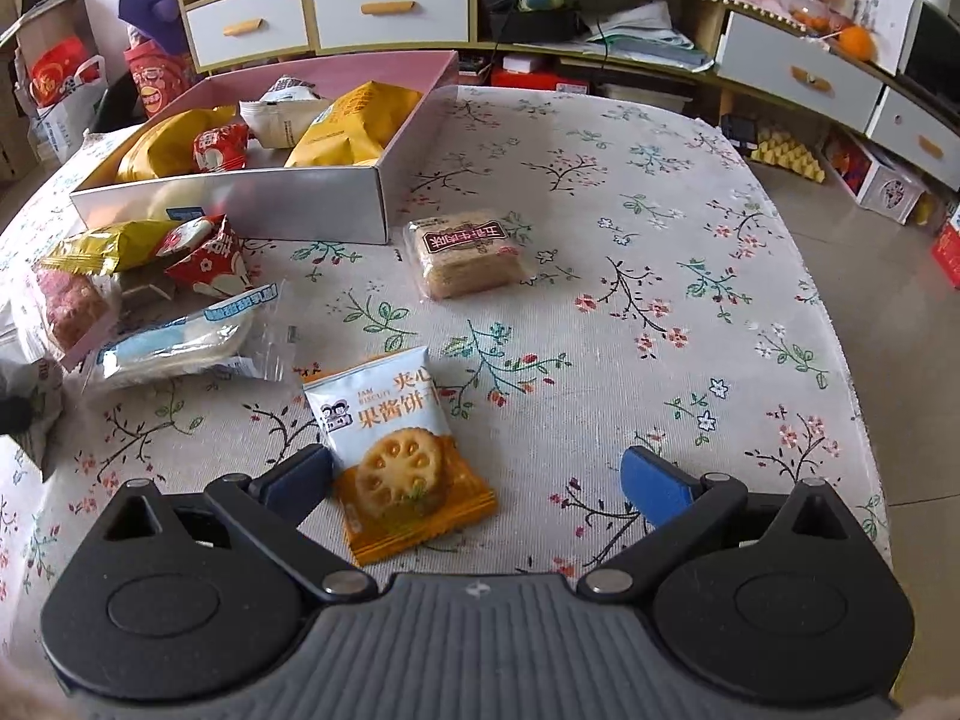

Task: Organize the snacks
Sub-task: 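Grasp the white bag with the left tool while the right tool grasps the lotus-biscuit pack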

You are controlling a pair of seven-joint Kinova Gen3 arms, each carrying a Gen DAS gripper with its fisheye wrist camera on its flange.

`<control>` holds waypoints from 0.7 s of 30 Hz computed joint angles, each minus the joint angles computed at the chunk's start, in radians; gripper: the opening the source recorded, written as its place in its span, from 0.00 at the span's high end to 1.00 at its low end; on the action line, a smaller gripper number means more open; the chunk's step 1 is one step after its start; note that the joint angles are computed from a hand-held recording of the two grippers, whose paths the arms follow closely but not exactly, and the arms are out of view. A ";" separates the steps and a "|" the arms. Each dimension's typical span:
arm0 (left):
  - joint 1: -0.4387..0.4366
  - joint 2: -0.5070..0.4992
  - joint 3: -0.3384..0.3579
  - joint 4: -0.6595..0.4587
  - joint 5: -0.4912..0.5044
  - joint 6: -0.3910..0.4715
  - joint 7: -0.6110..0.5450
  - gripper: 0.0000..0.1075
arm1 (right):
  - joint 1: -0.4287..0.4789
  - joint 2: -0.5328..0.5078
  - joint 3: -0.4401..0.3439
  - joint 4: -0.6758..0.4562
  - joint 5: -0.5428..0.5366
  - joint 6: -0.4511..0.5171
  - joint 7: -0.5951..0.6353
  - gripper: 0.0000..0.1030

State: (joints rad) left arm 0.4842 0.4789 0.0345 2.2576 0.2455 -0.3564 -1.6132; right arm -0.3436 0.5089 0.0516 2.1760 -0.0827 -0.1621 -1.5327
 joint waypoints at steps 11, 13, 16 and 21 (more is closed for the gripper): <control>0.036 0.019 -0.030 -0.031 0.044 0.026 -0.014 0.62 | 0.030 -0.013 -0.059 -0.003 0.051 -0.001 0.036 0.30; 0.042 0.018 -0.035 -0.034 0.051 0.032 -0.015 0.66 | 0.047 -0.017 -0.080 -0.003 0.062 0.002 0.036 0.36; 0.059 0.010 -0.048 -0.030 0.067 0.027 -0.021 0.70 | 0.082 -0.022 -0.123 -0.002 0.089 0.007 0.035 0.54; 0.050 -0.005 -0.045 -0.026 0.076 0.039 -0.013 0.73 | -0.004 -0.030 -0.056 0.005 0.072 0.001 0.061 0.64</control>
State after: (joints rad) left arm 0.5341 0.4741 -0.0102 2.2317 0.3219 -0.3175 -1.6260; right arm -0.3473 0.4790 -0.0044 2.1811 -0.0105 -0.1610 -1.4721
